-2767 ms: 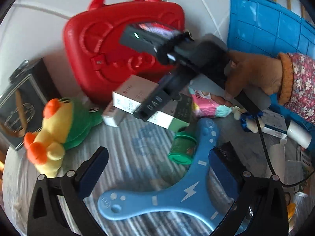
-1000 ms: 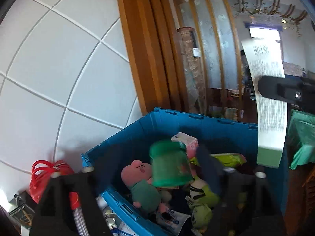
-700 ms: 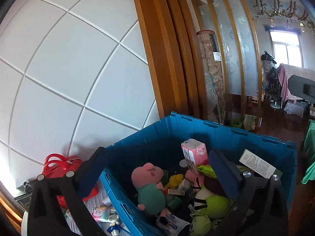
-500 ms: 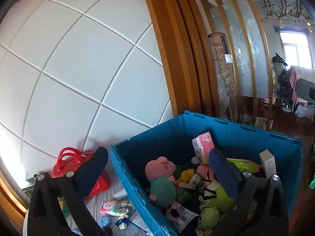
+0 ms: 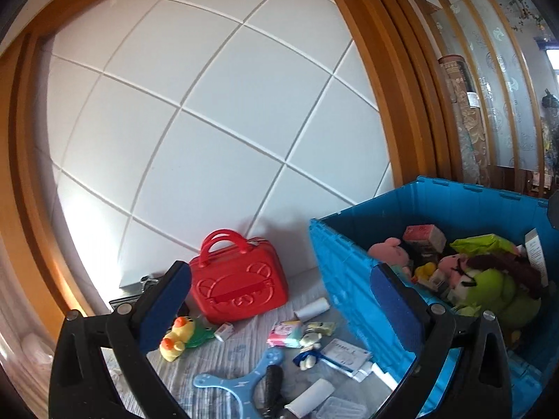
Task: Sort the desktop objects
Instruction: 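Move both tools back down over the items on the bed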
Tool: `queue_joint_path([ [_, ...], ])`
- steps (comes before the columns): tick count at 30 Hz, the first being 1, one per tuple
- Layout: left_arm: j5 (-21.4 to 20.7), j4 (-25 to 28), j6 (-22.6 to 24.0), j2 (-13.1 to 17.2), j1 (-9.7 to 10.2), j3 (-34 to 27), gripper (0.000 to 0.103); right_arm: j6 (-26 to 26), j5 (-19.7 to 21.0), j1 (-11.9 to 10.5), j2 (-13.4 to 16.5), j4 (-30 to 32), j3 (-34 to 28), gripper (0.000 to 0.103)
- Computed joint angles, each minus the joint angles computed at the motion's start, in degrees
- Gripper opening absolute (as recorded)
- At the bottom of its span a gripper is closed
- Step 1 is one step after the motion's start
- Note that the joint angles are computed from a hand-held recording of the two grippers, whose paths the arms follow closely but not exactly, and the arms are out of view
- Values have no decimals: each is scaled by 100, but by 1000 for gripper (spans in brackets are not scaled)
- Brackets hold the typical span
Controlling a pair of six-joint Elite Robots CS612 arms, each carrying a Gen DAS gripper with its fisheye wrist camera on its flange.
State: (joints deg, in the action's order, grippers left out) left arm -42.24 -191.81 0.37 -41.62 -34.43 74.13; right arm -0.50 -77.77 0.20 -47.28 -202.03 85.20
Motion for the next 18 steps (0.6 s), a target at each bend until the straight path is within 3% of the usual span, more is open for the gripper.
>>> queue_joint_path([
  [4, 46, 30, -249, -304, 154, 587, 103, 16, -65, 298, 16, 141, -18, 102],
  [11, -66, -119, -251, -608, 507, 1306, 103, 278, -352, 765, 153, 505, -141, 102],
  [18, -305, -256, -204, -666, 920, 1522, 103, 274, -512, 944, 349, 988, -280, 102],
])
